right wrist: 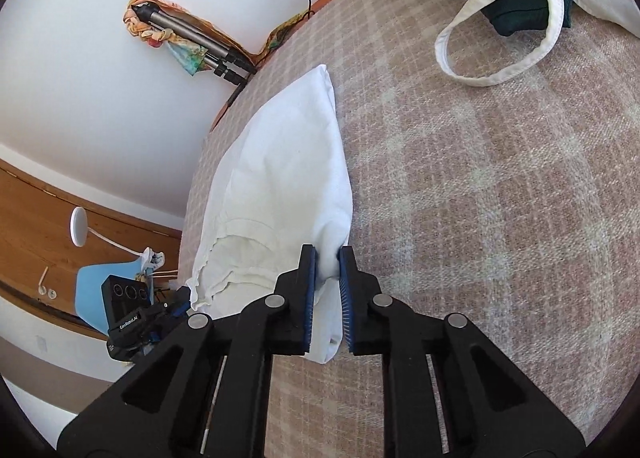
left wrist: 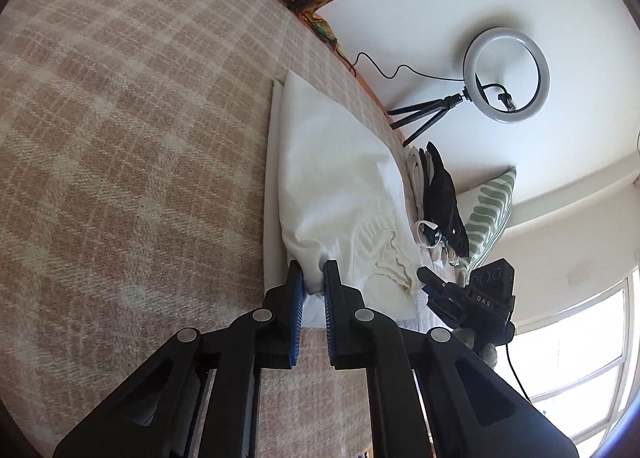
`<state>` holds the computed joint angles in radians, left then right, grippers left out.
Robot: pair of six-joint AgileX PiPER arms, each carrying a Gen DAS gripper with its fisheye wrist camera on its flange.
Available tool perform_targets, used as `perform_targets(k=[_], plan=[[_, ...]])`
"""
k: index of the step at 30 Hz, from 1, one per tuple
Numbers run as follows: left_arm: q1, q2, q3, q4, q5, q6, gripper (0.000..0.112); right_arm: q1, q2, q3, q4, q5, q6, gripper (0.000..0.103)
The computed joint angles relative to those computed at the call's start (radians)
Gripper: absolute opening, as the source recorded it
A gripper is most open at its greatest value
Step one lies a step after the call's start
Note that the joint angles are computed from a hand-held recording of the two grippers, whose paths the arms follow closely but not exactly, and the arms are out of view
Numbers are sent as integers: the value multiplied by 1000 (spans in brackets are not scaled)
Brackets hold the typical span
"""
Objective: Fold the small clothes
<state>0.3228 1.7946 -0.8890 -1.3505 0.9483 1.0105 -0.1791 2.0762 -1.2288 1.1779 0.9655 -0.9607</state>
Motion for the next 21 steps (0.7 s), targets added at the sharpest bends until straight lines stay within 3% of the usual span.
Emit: perform_targets(k=[9,17,21], plan=[[-24,-51,-2,67,-74,7,6,14,-59,-14,4,27,31,8],[40,-73,-24,47,37,-32,5,-46,-63,-24,65,144,116,7],[59,-97,-13,59,74,-32,5,-65,-100,27,64,163,106,7]])
